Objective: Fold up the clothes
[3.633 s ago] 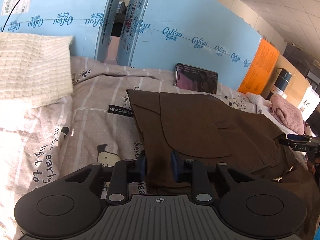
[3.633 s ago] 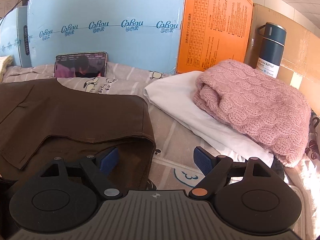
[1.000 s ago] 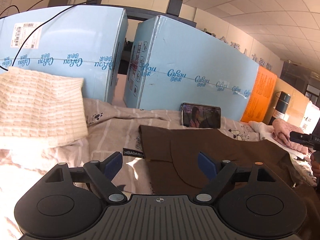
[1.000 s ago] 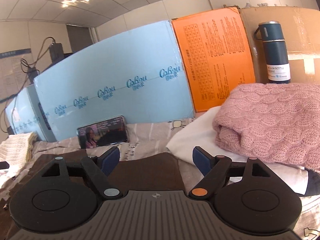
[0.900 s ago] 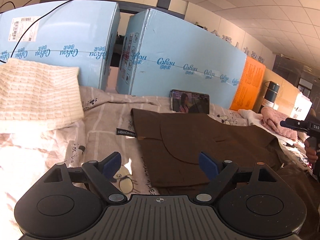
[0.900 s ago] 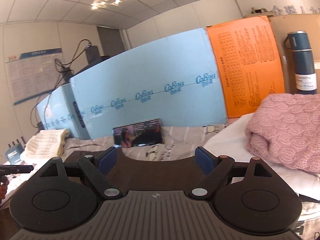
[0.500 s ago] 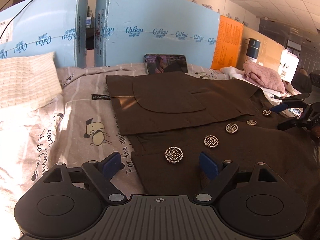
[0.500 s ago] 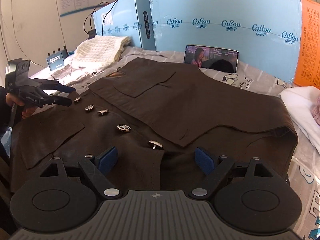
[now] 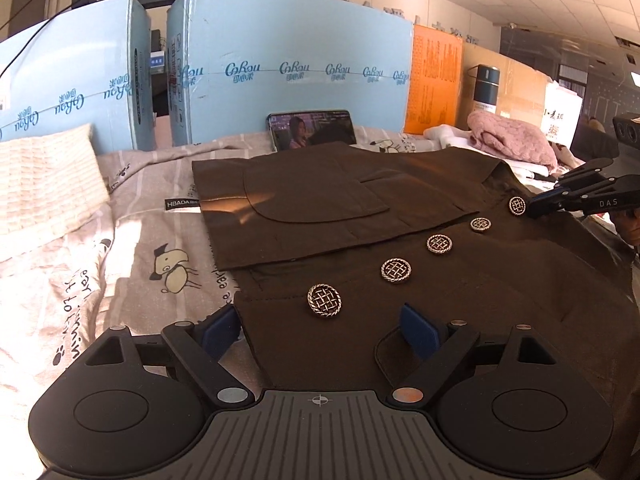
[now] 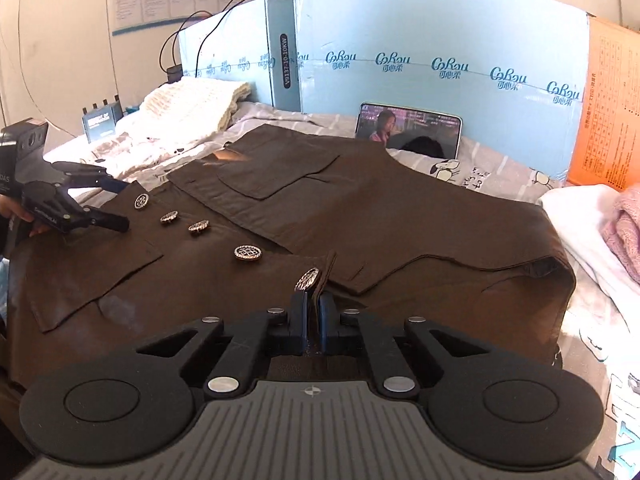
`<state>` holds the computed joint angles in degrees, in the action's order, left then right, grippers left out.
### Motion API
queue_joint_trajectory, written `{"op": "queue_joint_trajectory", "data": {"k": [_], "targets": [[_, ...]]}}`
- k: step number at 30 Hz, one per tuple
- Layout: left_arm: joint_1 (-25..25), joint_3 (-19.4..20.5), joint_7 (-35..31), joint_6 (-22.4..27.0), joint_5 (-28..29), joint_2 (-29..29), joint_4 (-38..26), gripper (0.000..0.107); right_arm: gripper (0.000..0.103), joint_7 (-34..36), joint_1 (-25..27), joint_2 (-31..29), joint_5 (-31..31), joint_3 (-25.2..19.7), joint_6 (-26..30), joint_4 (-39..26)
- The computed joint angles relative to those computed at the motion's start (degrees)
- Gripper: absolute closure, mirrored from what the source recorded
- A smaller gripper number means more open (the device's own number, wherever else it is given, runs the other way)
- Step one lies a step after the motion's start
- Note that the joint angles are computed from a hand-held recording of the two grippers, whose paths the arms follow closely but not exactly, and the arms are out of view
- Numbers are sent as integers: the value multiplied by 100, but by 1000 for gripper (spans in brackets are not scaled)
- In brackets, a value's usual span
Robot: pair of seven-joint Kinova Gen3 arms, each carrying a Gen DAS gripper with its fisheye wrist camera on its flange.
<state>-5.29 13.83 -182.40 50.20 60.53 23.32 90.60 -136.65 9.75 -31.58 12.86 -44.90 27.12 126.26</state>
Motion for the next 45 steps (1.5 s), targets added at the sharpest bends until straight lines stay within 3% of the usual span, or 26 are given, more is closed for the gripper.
{"op": "queue_joint_trajectory", "data": {"k": [3, 7, 9, 13, 15, 17, 19, 21, 22, 25, 28, 32, 34, 35, 37, 41, 45], "targets": [[363, -446, -48, 106, 156, -40, -32, 18, 99, -56, 168, -131, 10, -95, 81, 35], [992, -1487, -143, 857, 640, 132, -260, 19, 99, -28, 280, -119, 28, -181, 188, 53], [1154, -1799, -162, 1124, 865, 221, -339, 20, 99, -39, 348, -86, 45, -248, 196, 49], [839, -1560, -96, 1574, 1079, 381, -507, 23, 98, -102, 469, -28, 76, -429, 237, 35], [918, -1581, -40, 1462, 1010, 393, -553, 28, 96, -143, 506, -52, 80, -445, 216, 50], [1210, -1847, -51, 1128, 1048, 324, -472, 53, 92, -255, 740, -135, 103, -636, 257, 20], [1501, -2070, -102, 679, 990, 223, -374, 59, 81, -347, 993, -259, 95, -828, 281, -3], [1650, -2039, -35, 241, 650, 106, -346, 60, 46, -375, 1229, -409, 56, -1001, 341, -43], [1642, -1937, 130, 87, 483, 74, -360, 58, 41, -354, 1320, -476, 26, -1061, 374, -65], [1631, -1800, 821, -147, 272, 157, -615, 42, 37, -179, 1395, -543, -85, -1063, 380, -90], [1615, -1799, 1520, -51, 404, 426, -1071, 41, 35, -45, 1489, -550, -207, -1094, 338, -104], [2039, -2253, 2452, 197, 96, 830, -1826, 41, 33, 95, 1582, -614, -351, -1125, 287, -107], [1996, -2090, 2723, 511, -164, 959, -2079, 38, 32, 134, 1663, -717, -421, -1149, 298, -108], [1942, -1954, 2719, 569, -264, 940, -2068, 28, 31, 150, 1704, -791, -461, -1158, 320, -110], [1782, -1636, 2455, 483, -373, 847, -1899, 21, 28, 214, 1771, -913, -539, -1170, 395, -130], [1571, -1415, 1681, -36, -33, 504, -1267, 20, 24, 412, 1864, -1058, -663, -1183, 474, -168], [602, -406, 754, -11, 39, 172, -814, 11, 11, 541, 1888, -1342, -842, -1179, 472, -168]]}}
